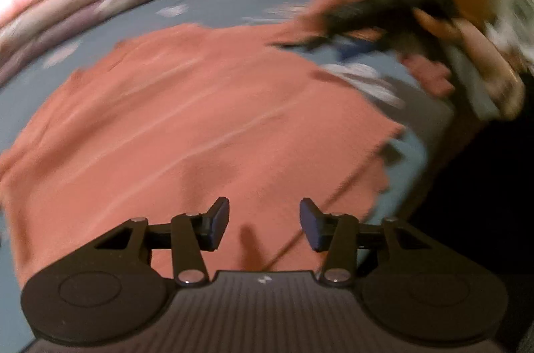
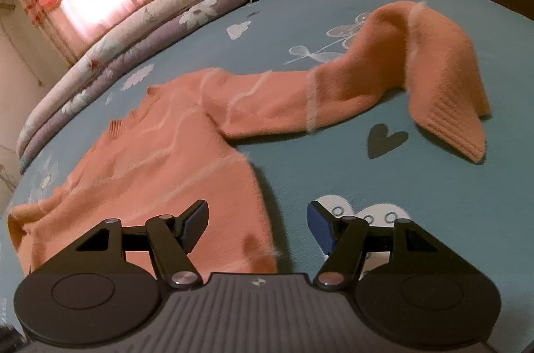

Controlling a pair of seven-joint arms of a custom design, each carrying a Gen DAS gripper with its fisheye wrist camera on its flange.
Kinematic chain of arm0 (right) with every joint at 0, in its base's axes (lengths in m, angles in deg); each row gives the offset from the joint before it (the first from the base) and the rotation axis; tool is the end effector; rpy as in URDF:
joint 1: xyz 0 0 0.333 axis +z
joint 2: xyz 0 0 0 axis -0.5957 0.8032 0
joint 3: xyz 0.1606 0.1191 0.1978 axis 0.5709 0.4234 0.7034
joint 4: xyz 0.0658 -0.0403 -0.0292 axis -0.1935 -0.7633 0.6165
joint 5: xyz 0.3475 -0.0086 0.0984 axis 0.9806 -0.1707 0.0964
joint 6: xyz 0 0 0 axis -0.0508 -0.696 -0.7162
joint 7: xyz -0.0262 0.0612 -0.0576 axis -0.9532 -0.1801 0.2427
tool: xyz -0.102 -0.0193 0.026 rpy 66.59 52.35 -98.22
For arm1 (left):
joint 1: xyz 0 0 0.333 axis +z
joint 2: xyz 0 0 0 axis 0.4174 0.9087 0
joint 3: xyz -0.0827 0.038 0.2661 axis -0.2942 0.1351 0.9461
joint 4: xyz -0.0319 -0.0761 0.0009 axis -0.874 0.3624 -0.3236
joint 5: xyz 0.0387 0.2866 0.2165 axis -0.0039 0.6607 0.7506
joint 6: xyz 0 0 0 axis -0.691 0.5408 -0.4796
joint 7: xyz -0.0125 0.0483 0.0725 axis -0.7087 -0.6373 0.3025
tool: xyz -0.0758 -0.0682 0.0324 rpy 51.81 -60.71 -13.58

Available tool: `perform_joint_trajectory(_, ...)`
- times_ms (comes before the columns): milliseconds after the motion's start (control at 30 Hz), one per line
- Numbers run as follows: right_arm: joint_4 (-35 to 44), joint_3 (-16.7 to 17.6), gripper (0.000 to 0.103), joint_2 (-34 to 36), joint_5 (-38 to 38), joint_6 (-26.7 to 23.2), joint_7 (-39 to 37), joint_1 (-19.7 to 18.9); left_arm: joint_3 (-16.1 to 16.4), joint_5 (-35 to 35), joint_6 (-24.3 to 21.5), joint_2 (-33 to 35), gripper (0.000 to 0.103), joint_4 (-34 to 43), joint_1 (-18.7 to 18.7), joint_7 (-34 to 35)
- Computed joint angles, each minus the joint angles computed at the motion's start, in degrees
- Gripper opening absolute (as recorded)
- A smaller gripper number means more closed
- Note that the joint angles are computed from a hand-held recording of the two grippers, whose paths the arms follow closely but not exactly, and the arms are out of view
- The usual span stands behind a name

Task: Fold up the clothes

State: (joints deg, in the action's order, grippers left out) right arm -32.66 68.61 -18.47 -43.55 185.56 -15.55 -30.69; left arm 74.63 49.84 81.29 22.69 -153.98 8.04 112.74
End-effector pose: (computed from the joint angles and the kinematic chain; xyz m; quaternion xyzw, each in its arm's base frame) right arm 0.6743 0.1270 0.4388 -0.6540 0.6275 -0.0737 0.4159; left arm 0.4884 -0.3080 0.4658 -0.4974 0.7858 -0.2723 0.2470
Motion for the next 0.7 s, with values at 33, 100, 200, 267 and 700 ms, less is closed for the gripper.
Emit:
perform_joint_trajectory(33,-0.1,-0.2,0.071,-0.1,0.0,0.1,0.3,0.0,0.0,3.7,0.4,1.2,0.054,1.2,-0.7,-1.0)
perform_joint_trajectory(100,-0.2,-0.6,0.072,-0.1,-0.3,0.4,1.4,0.1,0.2,9.6,0.7,3.7,0.054,3.8,-2.2,-2.4)
perform_joint_trajectory(200,-0.2,-0.3,0.072,-0.2,0.4,0.6,1.9,-0.5,0.2,11.2,0.6,7.7,0.056,8.1,-3.9,-0.6)
perform_joint_trajectory(267,-0.7,0.0,0.072,-0.5,1.1,1.1,1.4,-0.9,0.5,11.0,-0.3,10.7,0.057,11.9,-5.2,1.1)
perform_joint_trajectory(700,-1.4,-0.1,0.072,-1.0,1.7,2.5,0.1,-1.3,8.2,23.6,-8.5,15.8,0.064,19.6,-12.4,-19.7)
